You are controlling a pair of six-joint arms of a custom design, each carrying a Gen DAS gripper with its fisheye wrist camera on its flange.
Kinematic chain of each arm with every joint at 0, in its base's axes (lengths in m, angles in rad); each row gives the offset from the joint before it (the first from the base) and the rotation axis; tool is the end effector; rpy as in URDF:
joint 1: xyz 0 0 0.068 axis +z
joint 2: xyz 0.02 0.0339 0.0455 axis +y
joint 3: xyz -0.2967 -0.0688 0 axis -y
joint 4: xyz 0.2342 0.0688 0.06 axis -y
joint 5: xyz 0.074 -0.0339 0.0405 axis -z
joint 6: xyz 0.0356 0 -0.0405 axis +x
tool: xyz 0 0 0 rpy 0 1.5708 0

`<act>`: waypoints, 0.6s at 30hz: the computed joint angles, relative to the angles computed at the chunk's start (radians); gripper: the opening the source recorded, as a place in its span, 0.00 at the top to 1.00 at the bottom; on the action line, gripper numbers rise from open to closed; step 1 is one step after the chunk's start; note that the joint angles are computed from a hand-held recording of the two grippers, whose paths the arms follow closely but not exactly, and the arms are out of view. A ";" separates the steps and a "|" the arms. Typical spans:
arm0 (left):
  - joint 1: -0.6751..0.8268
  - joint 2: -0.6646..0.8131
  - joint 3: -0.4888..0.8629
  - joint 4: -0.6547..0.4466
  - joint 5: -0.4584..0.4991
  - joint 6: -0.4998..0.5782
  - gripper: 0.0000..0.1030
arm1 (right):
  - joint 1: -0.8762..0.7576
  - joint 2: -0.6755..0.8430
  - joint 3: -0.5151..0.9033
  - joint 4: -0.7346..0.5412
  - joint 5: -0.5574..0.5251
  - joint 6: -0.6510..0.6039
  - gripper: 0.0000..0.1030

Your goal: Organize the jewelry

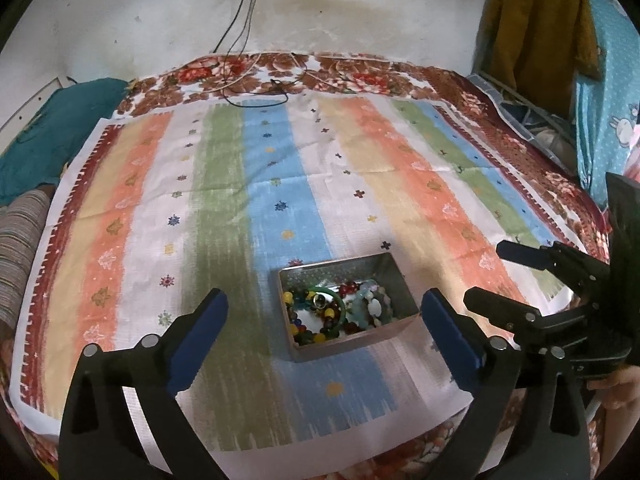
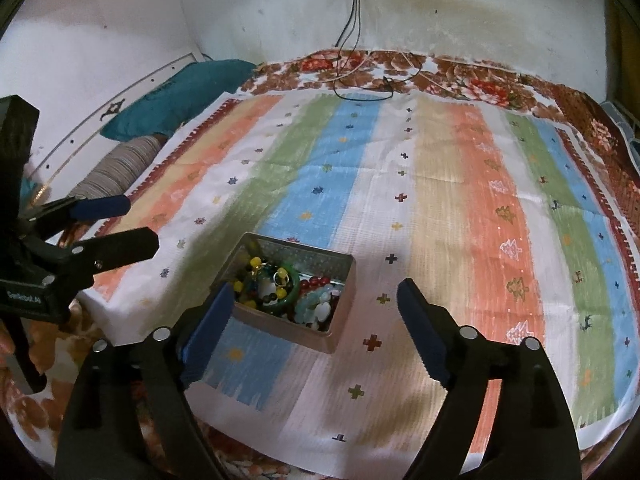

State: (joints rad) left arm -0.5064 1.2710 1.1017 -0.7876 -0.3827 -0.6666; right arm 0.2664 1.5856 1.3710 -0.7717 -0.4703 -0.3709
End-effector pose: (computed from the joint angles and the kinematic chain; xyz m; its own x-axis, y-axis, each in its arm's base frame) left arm 0.2119 -0.1024 0.3292 -0.7237 -0.2545 -0.6415 -0.2362 0.9647 -0.1163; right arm 0.3087 0.1009 0.3307 -0.5774 -0.4925 -0.6512 -0.7352 0.6606 0.1522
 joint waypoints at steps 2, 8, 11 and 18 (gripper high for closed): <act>-0.025 0.001 0.002 -0.013 -0.027 -0.007 0.06 | -0.007 -0.015 -0.014 0.003 -0.008 -0.009 0.13; -0.074 0.005 0.007 -0.034 -0.090 -0.021 0.06 | -0.031 -0.043 -0.040 -0.005 -0.037 -0.031 0.10; -0.086 0.003 0.008 -0.035 -0.103 -0.025 0.06 | -0.044 -0.055 -0.046 -0.014 -0.051 -0.041 0.09; -0.125 0.000 0.003 -0.048 -0.129 -0.044 0.06 | -0.068 -0.083 -0.071 -0.007 -0.082 -0.050 0.09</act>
